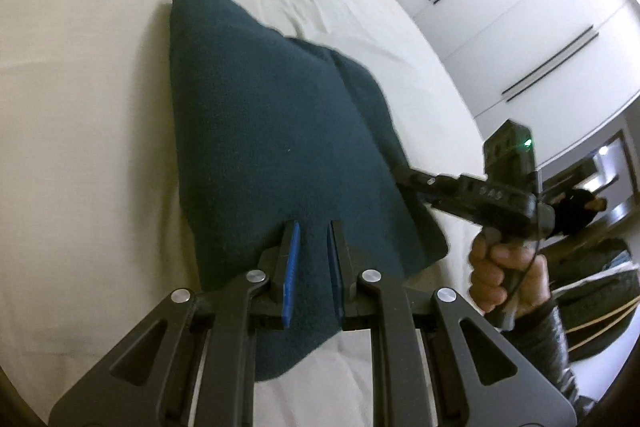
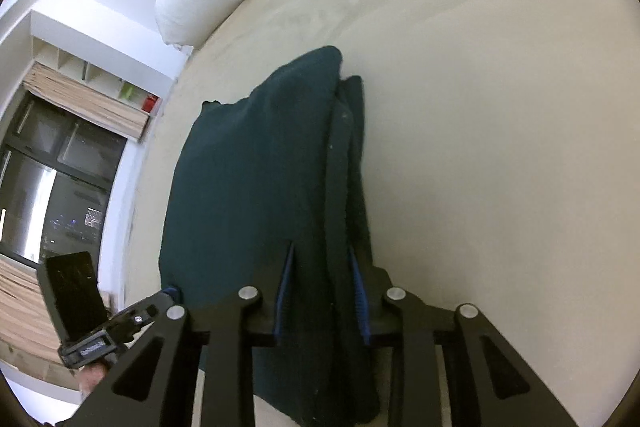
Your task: Fold small clothes
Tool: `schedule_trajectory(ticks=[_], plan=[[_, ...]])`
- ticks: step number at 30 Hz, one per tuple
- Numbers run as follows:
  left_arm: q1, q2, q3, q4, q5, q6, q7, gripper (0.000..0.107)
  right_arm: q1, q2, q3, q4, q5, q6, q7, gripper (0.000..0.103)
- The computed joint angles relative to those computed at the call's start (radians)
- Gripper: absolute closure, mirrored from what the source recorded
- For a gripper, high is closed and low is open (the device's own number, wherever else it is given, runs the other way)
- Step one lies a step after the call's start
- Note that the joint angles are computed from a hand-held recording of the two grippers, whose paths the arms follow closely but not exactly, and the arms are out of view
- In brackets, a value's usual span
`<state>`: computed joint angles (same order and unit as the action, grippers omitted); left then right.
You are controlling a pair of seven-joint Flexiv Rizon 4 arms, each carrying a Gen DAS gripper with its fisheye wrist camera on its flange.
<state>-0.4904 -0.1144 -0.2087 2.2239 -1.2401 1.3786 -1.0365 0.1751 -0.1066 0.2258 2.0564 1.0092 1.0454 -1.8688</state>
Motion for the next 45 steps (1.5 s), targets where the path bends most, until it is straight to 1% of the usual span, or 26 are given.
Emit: schedule_trajectory(ticks=[2, 4, 7, 9, 11, 12, 14, 16, 20, 22, 23, 24, 25, 27, 30, 32, 33, 34, 36, 37, 38, 39, 40, 42, 43, 45], plan=[[0.012, -0.009, 0.011, 0.003, 0.071, -0.024, -0.042, 0.093, -0.012, 0.001, -0.005, 0.003, 0.029, -0.002, -0.024, 0.075], [0.015, -0.006, 0.001, 0.008, 0.041, -0.028, -0.025, 0.093, -0.010, 0.013, -0.006, 0.022, 0.014, 0.018, -0.008, 0.069], [0.029, 0.015, 0.020, 0.009, 0.100, -0.049, -0.071, 0.093, 0.006, 0.052, -0.007, 0.074, -0.063, 0.090, 0.065, 0.068], [0.026, 0.037, 0.024, 0.022, 0.133, 0.009, -0.076, 0.093, 0.014, 0.087, -0.010, 0.104, -0.106, 0.129, 0.107, 0.068], [0.028, 0.050, 0.028, 0.016, 0.165, 0.053, -0.064, 0.093, 0.022, 0.120, -0.016, 0.096, -0.062, 0.133, 0.068, 0.068], [0.038, 0.046, 0.035, -0.001, 0.204, 0.048, -0.076, 0.093, 0.032, 0.123, -0.021, 0.077, -0.033, 0.119, 0.042, 0.068], [0.073, 0.019, 0.056, -0.055, 0.354, -0.001, -0.152, 0.093, 0.044, 0.123, -0.036, 0.037, 0.048, 0.064, -0.046, 0.068], [0.100, -0.027, 0.059, -0.115, 0.468, 0.004, -0.195, 0.093, 0.058, 0.096, -0.039, -0.005, 0.097, 0.023, -0.104, 0.068], [0.119, -0.142, 0.098, -0.246, 0.729, -0.024, -0.348, 0.093, 0.077, 0.010, -0.012, -0.059, 0.103, 0.035, -0.113, 0.068], [0.119, -0.190, 0.125, -0.295, 0.836, -0.086, -0.409, 0.093, 0.074, -0.036, 0.000, -0.078, 0.105, 0.046, -0.109, 0.068], [0.137, -0.203, 0.105, -0.293, 0.836, -0.089, -0.404, 0.094, 0.077, -0.064, 0.007, -0.082, 0.092, 0.068, -0.098, 0.070], [0.162, -0.208, 0.061, -0.268, 0.806, -0.040, -0.381, 0.094, 0.069, -0.076, 0.019, -0.083, 0.101, 0.085, -0.109, 0.073], [0.209, -0.205, -0.008, -0.229, 0.740, 0.024, -0.322, 0.094, 0.057, -0.087, 0.032, -0.087, 0.127, 0.097, -0.138, 0.077], [0.263, -0.202, -0.080, -0.194, 0.671, 0.066, -0.260, 0.094, 0.013, -0.086, 0.056, -0.089, 0.220, 0.093, -0.246, 0.077], [0.272, -0.216, -0.111, -0.188, 0.642, 0.096, -0.242, 0.094, 0.006, -0.060, 0.067, -0.068, 0.274, 0.116, -0.305, 0.078], [0.315, -0.214, -0.174, -0.167, 0.593, 0.128, -0.194, 0.094, 0.020, -0.029, 0.067, -0.040, 0.264, 0.146, -0.295, 0.078], [0.314, -0.213, -0.175, -0.166, 0.579, 0.130, -0.186, 0.094, 0.037, -0.006, 0.069, -0.019, 0.238, 0.179, -0.263, 0.078], [0.290, -0.200, -0.144, -0.167, 0.610, 0.117, -0.226, 0.094, 0.048, 0.021, 0.073, -0.001, 0.234, 0.207, -0.261, 0.075], [0.209, -0.186, -0.046, -0.172, 0.695, 0.122, -0.328, 0.093, 0.067, 0.061, 0.076, 0.011, 0.293, 0.238, -0.337, 0.068], [0.194, -0.175, -0.032, -0.160, 0.719, 0.151, -0.357, 0.093, 0.081, 0.068, 0.074, 0.019, 0.297, 0.244, -0.342, 0.062], [0.204, -0.168, -0.050, -0.141, 0.716, 0.183, -0.360, 0.093, 0.106, 0.058, 0.075, 0.035, 0.238, 0.260, -0.282, 0.054], [0.201, -0.171, -0.048, -0.137, 0.730, 0.188, -0.379, 0.093, 0.136, 0.037, 0.077, 0.052, 0.152, 0.286, -0.200, 0.052], [0.199, -0.170, -0.036, -0.136, 0.749, 0.153, -0.394, 0.093, 0.170, 0.017, 0.083, 0.081, 0.056, 0.331, -0.121, 0.054], [0.230, -0.167, -0.081, -0.110, 0.747, 0.192, -0.368, 0.093, 0.187, 0.013, 0.109, 0.107, 0.029, 0.404, -0.124, 0.055], [0.252, -0.154, -0.106, -0.096, 0.737, 0.195, -0.359, 0.093, 0.185, 0.023, 0.115, 0.118, 0.024, 0.411, -0.110, 0.055], [0.342, -0.118, -0.227, -0.050, 0.635, 0.211, -0.299, 0.093, 0.179, 0.050, 0.117, 0.132, 0.023, 0.406, -0.073, 0.056]])
